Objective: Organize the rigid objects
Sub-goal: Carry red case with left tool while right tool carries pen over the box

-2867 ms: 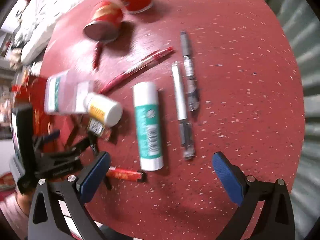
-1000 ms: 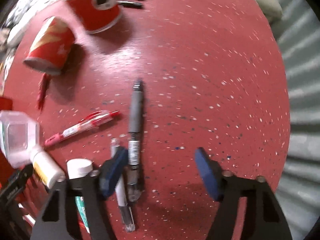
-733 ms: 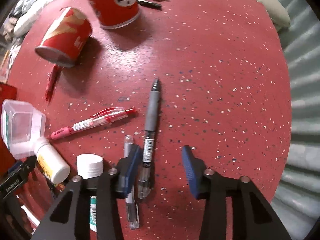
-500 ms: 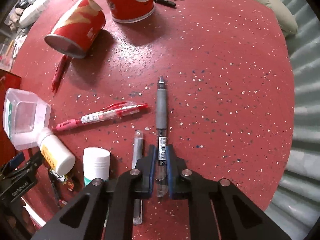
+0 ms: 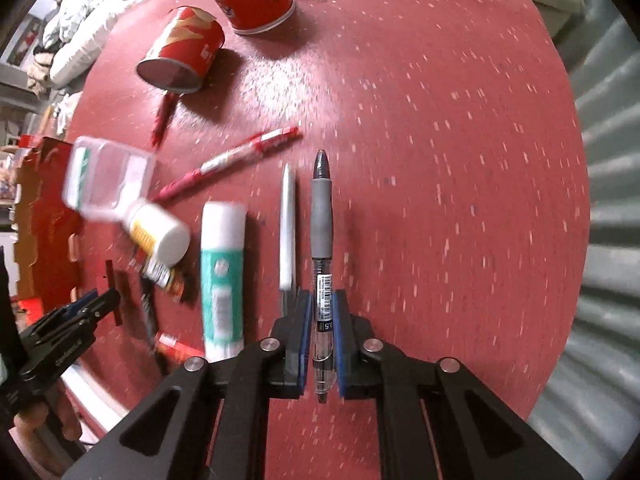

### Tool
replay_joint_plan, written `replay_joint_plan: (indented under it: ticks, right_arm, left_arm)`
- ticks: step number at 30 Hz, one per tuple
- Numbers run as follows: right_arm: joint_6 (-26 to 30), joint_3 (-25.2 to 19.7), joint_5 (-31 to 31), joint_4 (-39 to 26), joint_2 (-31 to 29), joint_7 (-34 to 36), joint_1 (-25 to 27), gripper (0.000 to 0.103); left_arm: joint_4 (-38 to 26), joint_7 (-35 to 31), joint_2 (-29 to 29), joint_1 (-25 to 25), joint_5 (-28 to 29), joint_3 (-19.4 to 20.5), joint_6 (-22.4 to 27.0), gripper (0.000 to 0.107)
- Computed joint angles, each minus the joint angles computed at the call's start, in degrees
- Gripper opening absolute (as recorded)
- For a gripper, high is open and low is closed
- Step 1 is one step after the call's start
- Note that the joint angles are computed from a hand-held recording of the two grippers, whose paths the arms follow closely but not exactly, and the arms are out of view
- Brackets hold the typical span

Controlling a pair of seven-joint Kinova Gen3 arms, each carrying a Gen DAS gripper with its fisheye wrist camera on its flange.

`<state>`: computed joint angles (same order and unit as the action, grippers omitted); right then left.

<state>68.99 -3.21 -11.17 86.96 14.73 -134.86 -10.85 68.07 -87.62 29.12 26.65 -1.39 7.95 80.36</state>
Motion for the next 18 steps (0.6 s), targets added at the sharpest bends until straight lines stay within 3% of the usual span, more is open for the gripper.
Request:
replay_joint_plan:
  ticks: [6,11,18]
  right_arm:
    - [-1.6,-1.3,-3.4,5.2,-7.2,-3.7,-1.4,0.011]
    - [0.3,-1.6,-4.8,5.3,-11.0,-4.5,-1.8,0.011]
    - [0.9,-1.8,-6.0,2.5,-10.5,-1.8,-1.9,0.011]
  left_arm:
    - [4.1,-5.4,-7.4,-0.5,0.5,1.9,1.6,0.037]
    - [3.4,-9.8,-10.0,-1.5,2.0,2.3,2.8,0.037]
    - [4.3,-14.6,-13.3,-6.9,4.5,0.7,2.3,0.037]
